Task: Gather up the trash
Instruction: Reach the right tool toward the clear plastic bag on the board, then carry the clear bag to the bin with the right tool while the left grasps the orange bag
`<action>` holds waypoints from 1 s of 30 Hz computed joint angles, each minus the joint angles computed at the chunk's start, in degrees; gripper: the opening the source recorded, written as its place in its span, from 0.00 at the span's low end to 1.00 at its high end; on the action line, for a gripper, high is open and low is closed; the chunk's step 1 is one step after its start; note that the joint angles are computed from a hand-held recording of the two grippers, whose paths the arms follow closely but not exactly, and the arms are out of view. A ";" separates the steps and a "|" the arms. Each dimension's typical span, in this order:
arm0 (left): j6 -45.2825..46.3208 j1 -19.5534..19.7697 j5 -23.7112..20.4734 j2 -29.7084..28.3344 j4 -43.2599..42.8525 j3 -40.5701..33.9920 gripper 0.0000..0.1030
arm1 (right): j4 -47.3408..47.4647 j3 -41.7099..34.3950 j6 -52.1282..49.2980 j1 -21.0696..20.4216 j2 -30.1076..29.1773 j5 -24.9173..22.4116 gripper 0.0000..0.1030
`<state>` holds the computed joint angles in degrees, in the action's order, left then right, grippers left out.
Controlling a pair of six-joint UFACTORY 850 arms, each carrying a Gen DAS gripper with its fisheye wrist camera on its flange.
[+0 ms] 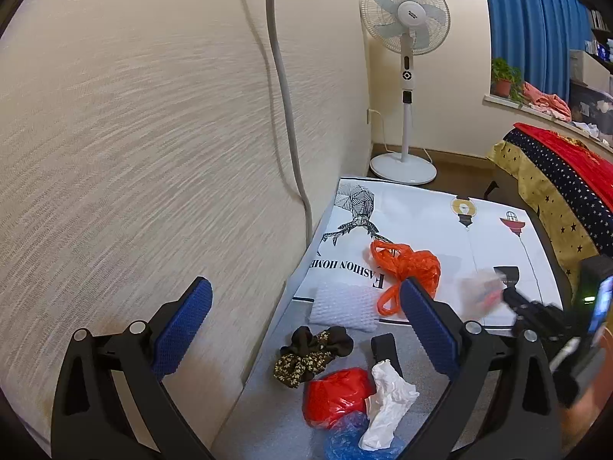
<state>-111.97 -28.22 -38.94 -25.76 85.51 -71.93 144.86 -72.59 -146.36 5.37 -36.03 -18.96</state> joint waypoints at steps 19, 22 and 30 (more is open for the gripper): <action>-9.67 -1.46 12.72 -15.55 12.95 -14.94 0.92 | -7.54 29.21 -2.75 -14.49 34.15 4.13 0.02; -13.38 -0.69 13.02 -18.98 15.66 -18.46 0.92 | -9.91 29.38 0.71 -17.53 33.77 3.96 0.02; -9.25 0.69 12.06 -28.27 7.56 -29.41 0.92 | -12.01 26.85 2.22 -20.17 29.66 5.41 0.02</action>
